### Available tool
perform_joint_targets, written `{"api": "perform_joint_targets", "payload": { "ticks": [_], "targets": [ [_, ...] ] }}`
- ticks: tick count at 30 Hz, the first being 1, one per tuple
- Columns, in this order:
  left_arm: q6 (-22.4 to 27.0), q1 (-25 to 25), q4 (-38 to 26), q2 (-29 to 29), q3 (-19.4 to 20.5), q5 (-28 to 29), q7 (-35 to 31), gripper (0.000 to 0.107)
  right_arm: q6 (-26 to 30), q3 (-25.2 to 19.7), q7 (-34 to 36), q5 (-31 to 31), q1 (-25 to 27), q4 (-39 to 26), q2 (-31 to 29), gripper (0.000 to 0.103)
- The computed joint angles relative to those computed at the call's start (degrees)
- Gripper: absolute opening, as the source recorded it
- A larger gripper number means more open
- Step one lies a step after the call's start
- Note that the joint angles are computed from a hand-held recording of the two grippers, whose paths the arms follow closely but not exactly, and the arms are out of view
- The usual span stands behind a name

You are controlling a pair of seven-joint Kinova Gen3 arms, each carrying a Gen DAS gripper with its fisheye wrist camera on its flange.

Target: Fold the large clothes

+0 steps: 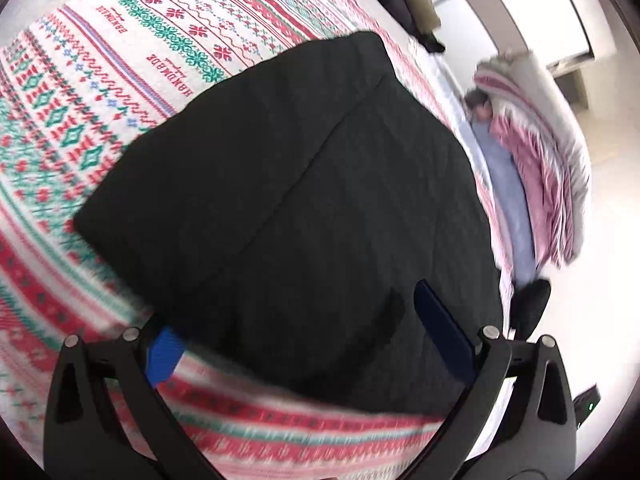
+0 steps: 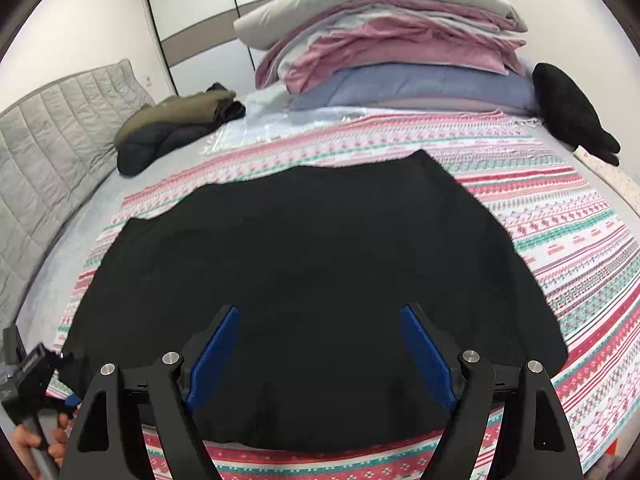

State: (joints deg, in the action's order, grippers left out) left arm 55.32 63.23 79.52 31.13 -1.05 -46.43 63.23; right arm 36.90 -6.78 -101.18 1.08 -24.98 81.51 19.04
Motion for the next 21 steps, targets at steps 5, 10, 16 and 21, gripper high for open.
{"api": "perform_joint_targets", "payload": {
  "ticks": [5,10,16,21],
  "targets": [
    [9.41,-2.89,-7.49,5.72,4.43,-5.45,-4.59,0.101,1.66,0.38,-0.94,1.24,-1.30,-1.38,1.77,0.084],
    [8.29,-0.79,-4.06,4.53,-0.01,-6.56,-0.94,0.044,3.79,-0.26,-0.41,-0.80,-0.28,-3.20,3.52,0.084],
    [9.83,8.12,-1.14,2.17,-8.52,-14.36,5.42,0.024,3.69,-0.70,-1.01,-3.69,0.47,-3.82,4.35,0.084],
    [21.48,11.20,-7.73,3.71,-7.80,-19.97,-0.13,0.023,1.18,-2.87,0.33,-7.49,1.58,-3.06,3.91,0.084]
  ]
}}
